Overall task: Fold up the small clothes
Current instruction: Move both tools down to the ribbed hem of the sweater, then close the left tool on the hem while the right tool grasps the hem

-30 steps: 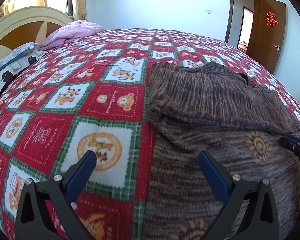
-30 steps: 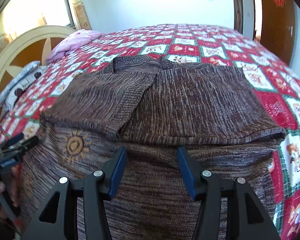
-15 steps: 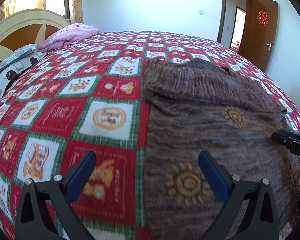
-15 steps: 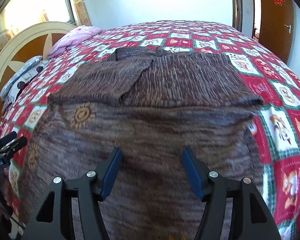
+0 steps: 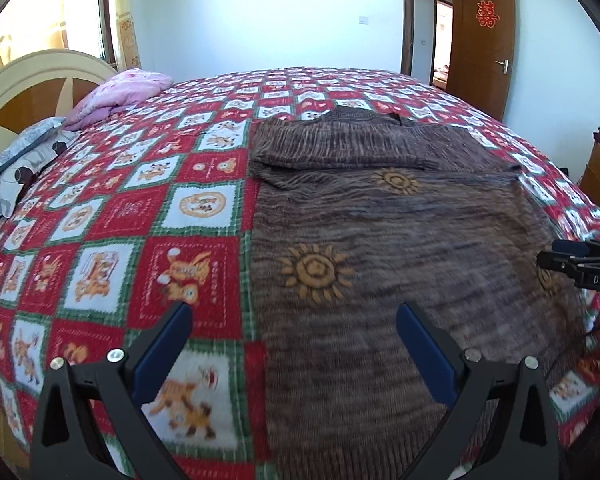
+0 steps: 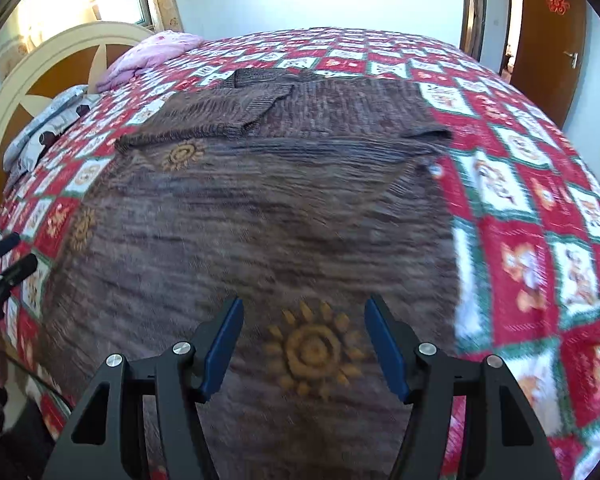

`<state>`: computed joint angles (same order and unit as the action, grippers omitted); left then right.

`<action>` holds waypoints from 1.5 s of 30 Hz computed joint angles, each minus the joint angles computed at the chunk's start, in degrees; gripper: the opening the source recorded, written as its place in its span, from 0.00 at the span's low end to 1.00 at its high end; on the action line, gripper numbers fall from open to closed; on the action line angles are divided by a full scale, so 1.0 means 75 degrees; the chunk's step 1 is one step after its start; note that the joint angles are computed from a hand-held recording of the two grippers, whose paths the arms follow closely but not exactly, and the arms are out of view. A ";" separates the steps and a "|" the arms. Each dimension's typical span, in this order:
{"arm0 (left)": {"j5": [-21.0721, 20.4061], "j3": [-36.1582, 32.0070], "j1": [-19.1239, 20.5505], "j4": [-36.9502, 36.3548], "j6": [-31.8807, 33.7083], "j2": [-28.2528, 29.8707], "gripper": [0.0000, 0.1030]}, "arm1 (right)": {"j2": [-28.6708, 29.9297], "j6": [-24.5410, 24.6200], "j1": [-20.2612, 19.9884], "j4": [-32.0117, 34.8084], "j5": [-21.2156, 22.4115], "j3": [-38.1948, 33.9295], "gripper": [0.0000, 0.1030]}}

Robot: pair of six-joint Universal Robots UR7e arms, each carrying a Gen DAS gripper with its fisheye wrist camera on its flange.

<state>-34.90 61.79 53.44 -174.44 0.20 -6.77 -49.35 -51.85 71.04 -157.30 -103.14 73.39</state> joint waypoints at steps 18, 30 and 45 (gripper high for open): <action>-0.1060 0.2112 0.0108 0.0772 -0.1922 -0.1149 0.74 | -0.1167 0.0207 -0.0677 -0.0146 -0.0806 0.1420 0.62; -0.1324 0.2190 0.0112 0.1030 -0.2256 -0.1050 0.36 | -0.1510 0.0168 -0.0926 -0.0113 -0.0418 0.1731 0.62; -0.1816 0.2333 0.0154 0.0525 -0.1810 -0.1099 0.09 | -0.1582 0.0488 -0.1017 0.0371 -0.0073 0.1773 0.49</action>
